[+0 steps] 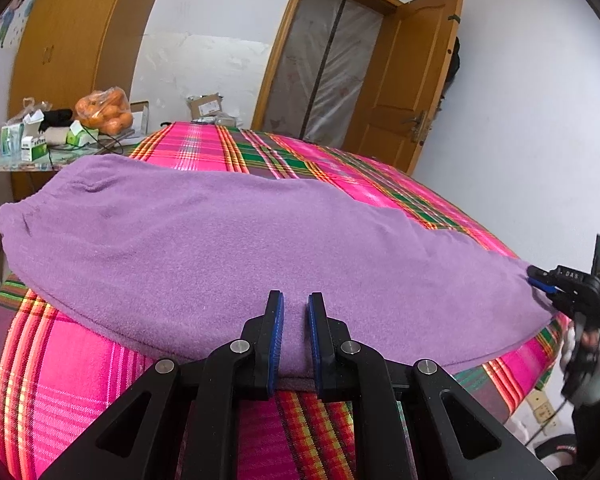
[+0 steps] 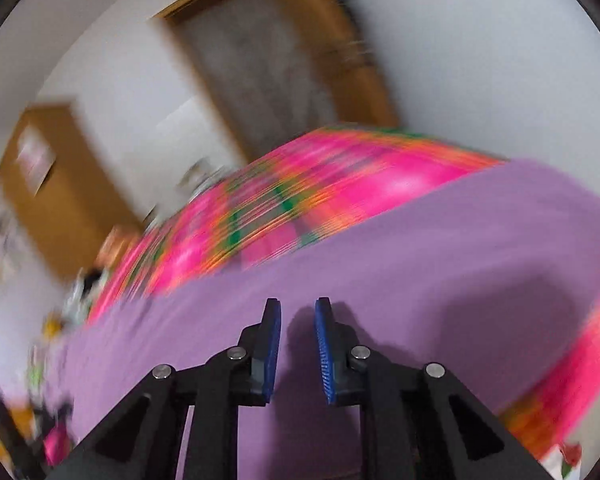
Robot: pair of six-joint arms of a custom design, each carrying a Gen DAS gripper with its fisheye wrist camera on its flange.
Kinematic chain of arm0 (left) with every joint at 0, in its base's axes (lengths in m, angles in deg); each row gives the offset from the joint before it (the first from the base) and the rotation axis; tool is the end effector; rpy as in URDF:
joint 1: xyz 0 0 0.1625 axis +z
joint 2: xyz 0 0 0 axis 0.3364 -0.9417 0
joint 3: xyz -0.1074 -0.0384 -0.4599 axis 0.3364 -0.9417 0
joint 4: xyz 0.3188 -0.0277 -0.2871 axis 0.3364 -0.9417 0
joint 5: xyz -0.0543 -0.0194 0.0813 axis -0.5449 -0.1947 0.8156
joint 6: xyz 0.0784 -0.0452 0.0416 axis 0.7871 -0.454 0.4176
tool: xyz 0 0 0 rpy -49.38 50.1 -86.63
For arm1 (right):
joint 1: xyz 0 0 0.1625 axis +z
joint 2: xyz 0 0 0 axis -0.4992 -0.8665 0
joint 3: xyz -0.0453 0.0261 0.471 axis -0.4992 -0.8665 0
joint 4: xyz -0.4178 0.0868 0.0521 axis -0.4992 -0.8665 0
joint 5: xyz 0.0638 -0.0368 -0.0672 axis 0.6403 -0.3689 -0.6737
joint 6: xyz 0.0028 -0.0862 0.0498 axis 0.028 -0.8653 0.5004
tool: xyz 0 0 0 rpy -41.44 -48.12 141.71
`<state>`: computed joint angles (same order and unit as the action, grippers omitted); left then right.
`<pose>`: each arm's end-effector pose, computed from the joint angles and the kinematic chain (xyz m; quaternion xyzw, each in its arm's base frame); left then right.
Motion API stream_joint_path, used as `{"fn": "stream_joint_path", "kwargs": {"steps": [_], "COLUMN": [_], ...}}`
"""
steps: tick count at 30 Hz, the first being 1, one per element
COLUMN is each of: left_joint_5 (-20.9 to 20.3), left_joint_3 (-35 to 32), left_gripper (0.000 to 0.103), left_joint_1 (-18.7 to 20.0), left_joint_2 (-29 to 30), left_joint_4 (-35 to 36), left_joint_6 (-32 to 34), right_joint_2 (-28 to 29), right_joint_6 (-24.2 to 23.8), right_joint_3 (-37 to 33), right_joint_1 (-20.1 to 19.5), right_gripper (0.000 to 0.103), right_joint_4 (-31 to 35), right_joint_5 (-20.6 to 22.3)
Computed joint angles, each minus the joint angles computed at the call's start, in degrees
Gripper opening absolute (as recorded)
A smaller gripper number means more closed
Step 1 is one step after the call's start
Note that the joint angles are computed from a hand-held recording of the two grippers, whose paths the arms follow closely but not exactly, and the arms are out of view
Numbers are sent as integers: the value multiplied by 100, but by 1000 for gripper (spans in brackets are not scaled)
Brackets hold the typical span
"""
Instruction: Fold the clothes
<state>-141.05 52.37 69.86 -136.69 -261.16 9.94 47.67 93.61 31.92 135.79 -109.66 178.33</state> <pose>0.1196 -0.6306 0.2459 0.3488 0.8713 -0.3351 0.0824 0.2083 -0.5065 -0.0643 -0.0938 -0.7724 0.5724 0.2586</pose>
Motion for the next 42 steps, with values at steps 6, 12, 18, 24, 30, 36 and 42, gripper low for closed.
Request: {"fn": "stream_joint_path", "kwargs": {"steps": [6,12,18,24,30,36,42], "left_joint_5": [-88,-171,14,241,175,79,-193], "left_joint_3": [25,-19,-306,-734,-1454,-1693,-1983], "left_gripper": [13,13,13,13,17,23,38], "left_joint_1": [29,60,180,386,592,669,842], "left_joint_2": [22,-8,-71,-57,44,59,117], "left_joint_4": [-103,64,137,107,850,1026,1321], "left_joint_6": [-6,11,-230,-765,-1292,-1551,-2119], "right_joint_2": [919,1019,781,821,853,766,644], "right_joint_6": [-2207,-3031,-2606,-2637,-1903,-754,-988], "right_joint_3": [-774,-483,-209,-571,-1309,-1857,-2000], "right_joint_1": [446,582,589,686,669,570,535], "right_gripper": [41,37,36,37,37,37,37], "right_joint_4": [-478,-1186,-1423,-865,715,2329,2287], "right_joint_5": [484,565,1071,898,391,-119,-305]}}
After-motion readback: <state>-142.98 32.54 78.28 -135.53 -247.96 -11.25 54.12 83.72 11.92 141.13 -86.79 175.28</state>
